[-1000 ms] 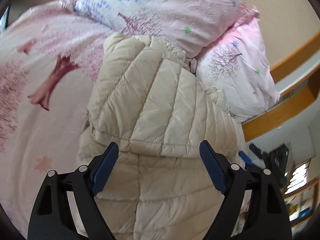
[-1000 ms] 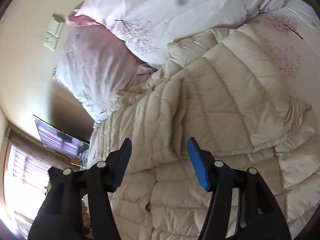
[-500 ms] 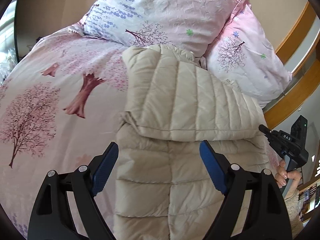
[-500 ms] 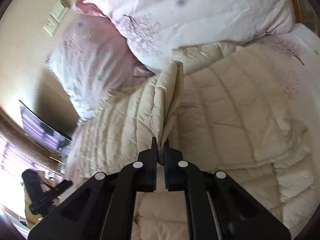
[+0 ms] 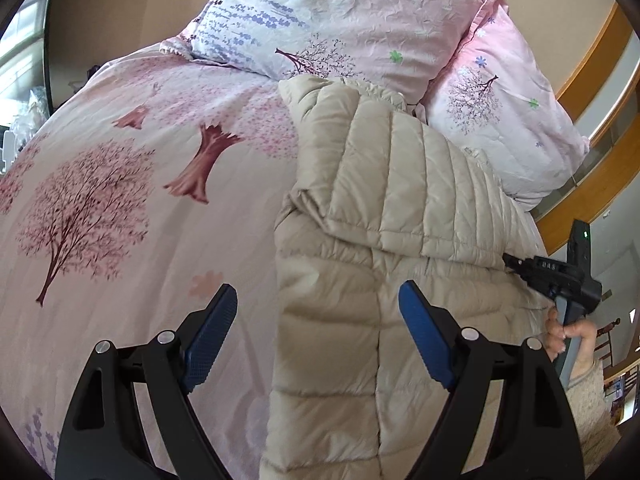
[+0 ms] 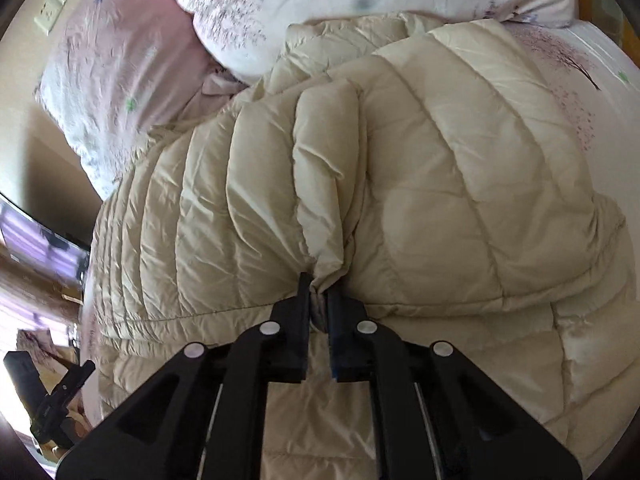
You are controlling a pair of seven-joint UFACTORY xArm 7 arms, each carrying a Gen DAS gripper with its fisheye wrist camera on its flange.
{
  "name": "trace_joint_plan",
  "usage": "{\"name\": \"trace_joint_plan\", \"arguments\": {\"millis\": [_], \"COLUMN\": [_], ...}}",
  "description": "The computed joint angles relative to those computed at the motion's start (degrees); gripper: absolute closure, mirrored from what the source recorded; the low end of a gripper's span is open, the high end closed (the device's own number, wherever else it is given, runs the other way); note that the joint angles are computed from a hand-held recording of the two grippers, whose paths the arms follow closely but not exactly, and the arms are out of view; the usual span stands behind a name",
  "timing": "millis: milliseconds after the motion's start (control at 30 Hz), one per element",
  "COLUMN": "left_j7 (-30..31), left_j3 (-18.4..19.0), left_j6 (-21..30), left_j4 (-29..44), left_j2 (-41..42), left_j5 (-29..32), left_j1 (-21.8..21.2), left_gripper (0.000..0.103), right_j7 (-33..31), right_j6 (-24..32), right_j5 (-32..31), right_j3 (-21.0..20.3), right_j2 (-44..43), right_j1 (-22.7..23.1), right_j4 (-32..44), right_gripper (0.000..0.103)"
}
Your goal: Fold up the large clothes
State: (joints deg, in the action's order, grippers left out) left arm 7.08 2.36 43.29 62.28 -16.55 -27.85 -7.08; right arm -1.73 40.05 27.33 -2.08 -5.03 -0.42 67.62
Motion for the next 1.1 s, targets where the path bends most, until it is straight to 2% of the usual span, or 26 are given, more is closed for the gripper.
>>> {"name": "trace_joint_plan", "arguments": {"millis": [67,100,133,233,333,433,500,667,900,1033,1100], "left_j7": [1.49,2.48,3.56,6.67,9.49,10.49,10.45,9.34,8.59,8.18,7.59], "left_j3": [0.68,1.22,1.97,4.81,7.29,8.02,8.09,8.21,8.69,9.88,10.44], "left_j6": [0.84,1.47,2.43,5.82,9.78,11.99,13.14,15.18,15.72,15.48,16.04], "left_j4": [-1.67,-2.44,-3.49,-6.26,-8.85,-11.82,-13.44,-17.41,-22.12,-24.62,-25.39], "left_j2": [-1.98,-2.99,-4.39,-7.84,-10.94,-14.22,-16.06,-20.94,-26.11,-29.04,-30.2], "left_j5": [-0.76,-1.64,-2.85,-7.27,-11.83,-13.9,-14.33,-14.35,-15.53,-16.97,-17.29], "left_j1": [-0.17,-0.43,-0.71,-1.56,-1.96,-1.5,-1.17,-0.61,-1.32,-1.79,-1.81], "left_gripper": [0.019,0.019,0.019,0.02,0.024,0.027,0.029,0.03,0.034,0.035,0.035], "right_j7": [-2.38,-4.57,-6.75,-13.46,-17.79,-18.9,-18.38,-15.34,-16.99,-19.33,-20.75], "right_j6": [2.38,3.45,4.08,6.23,11.03,13.69,15.06,17.09,22.74,25.36,28.66], "right_j5": [2.56,4.75,6.71,10.01,10.1,5.57,1.52,-3.3,-1.48,-0.05,2.19], "right_j3": [-0.73,-1.35,-1.95,-4.35,-7.35,-8.9,-9.86,-13.97,-20.96,-22.62,-24.67], "right_j2": [-1.19,-2.46,-3.91,-10.24,-16.54,-22.94,-27.59,-34.49,-36.21,-36.74,-36.54], "right_j1": [-0.08,-0.1,-0.04,0.19,-0.17,-2.04,-4.27,-9.08,-10.95,-12.07,-11.69], "right_j4": [0.18,-0.45,-1.29,-5.23,-9.17,-13.69,-17.21,-23.03,-25.94,-27.29,-27.15], "right_gripper": [0.078,0.06,0.045,0.036,0.033,0.033,0.033,0.032,0.033,0.038,0.04]}}
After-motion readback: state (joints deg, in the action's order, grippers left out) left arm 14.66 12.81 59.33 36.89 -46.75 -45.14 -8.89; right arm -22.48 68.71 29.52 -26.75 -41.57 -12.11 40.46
